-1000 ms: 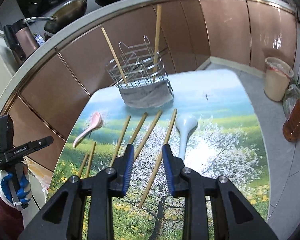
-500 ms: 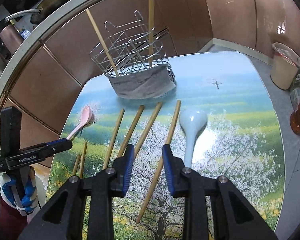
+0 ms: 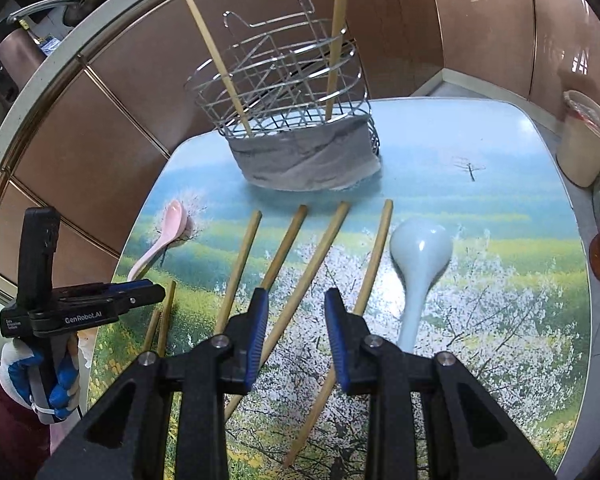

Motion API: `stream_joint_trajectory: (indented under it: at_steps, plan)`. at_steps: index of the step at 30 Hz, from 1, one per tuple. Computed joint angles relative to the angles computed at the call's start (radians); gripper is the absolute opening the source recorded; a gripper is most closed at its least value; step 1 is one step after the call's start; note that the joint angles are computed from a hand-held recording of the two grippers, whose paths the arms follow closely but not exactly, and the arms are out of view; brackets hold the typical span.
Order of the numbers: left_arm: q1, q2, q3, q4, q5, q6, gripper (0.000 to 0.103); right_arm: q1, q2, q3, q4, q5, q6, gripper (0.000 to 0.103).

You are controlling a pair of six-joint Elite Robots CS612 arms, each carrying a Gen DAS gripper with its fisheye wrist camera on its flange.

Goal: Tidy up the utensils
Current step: 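Move both grippers back down toward the remaining chopsticks on the table, then close the left gripper on a bamboo chopstick while the right gripper closes on another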

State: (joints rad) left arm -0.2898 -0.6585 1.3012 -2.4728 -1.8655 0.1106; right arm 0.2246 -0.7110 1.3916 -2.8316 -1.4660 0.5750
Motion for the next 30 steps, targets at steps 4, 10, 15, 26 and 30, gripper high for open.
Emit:
stream_joint_trajectory:
  at_steps: [4, 10, 15, 26, 30]
  plan:
    - [-0.005, 0.006, -0.008, 0.019, 0.017, 0.005, 0.030, -0.009, 0.013, -0.017, 0.022, 0.026, 0.014, 0.028]
    - [-0.004, 0.008, -0.014, 0.028, 0.027, -0.003, 0.030, -0.010, 0.044, -0.072, 0.081, 0.046, 0.008, 0.028]
    - [-0.004, 0.010, -0.021, 0.039, 0.033, -0.001, 0.027, -0.006, 0.067, -0.114, 0.131, 0.041, -0.003, 0.028]
    - [-0.026, 0.011, -0.018, 0.038, 0.072, 0.003, 0.013, -0.003, 0.105, -0.196, 0.256, 0.006, -0.005, 0.028]
    - [-0.032, 0.008, -0.016, 0.045, 0.085, -0.003, 0.013, -0.005, 0.117, -0.220, 0.290, -0.006, -0.009, 0.028]
